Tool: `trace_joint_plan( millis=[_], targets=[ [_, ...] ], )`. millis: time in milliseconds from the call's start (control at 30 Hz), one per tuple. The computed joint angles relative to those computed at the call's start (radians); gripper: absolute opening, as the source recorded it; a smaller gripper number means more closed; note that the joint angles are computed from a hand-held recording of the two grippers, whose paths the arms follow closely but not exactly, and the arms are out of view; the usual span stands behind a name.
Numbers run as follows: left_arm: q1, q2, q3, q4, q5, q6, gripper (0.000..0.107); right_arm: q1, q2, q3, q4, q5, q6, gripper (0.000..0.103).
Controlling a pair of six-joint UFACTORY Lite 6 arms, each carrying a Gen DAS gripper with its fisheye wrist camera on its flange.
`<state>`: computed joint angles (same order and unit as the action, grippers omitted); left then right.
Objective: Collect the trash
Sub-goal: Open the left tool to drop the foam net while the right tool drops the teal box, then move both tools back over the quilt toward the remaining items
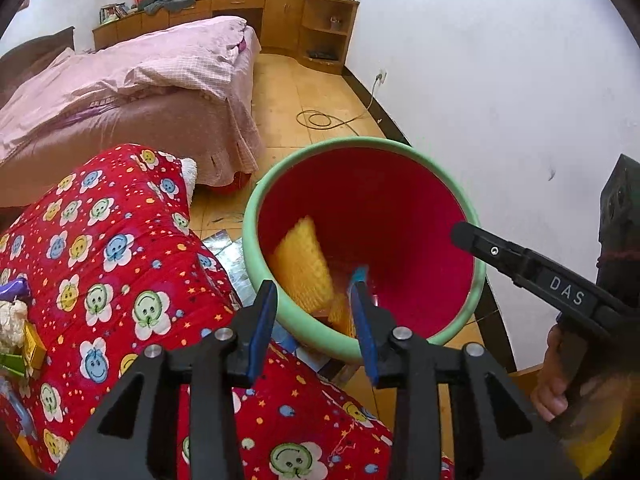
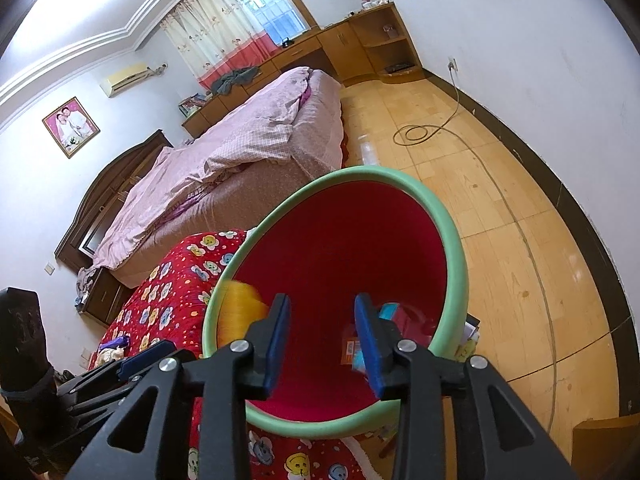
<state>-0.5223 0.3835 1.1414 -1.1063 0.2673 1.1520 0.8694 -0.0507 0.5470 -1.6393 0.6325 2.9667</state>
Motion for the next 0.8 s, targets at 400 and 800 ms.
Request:
trace_joint_plan(
  millis=[400,800],
  targets=[
    [0.083,-0.171,-0.155,-0.069,0.021,0.065,0.038,0.08,-0.003,0.059,0.107,0.05,-0.108,0.038],
    [0.301,-0.335,-0.319,-0.101,0.073,0.141,0.038,0.167,0.139,0.25,0.186,0.042,-0.209,0.04]
  ],
)
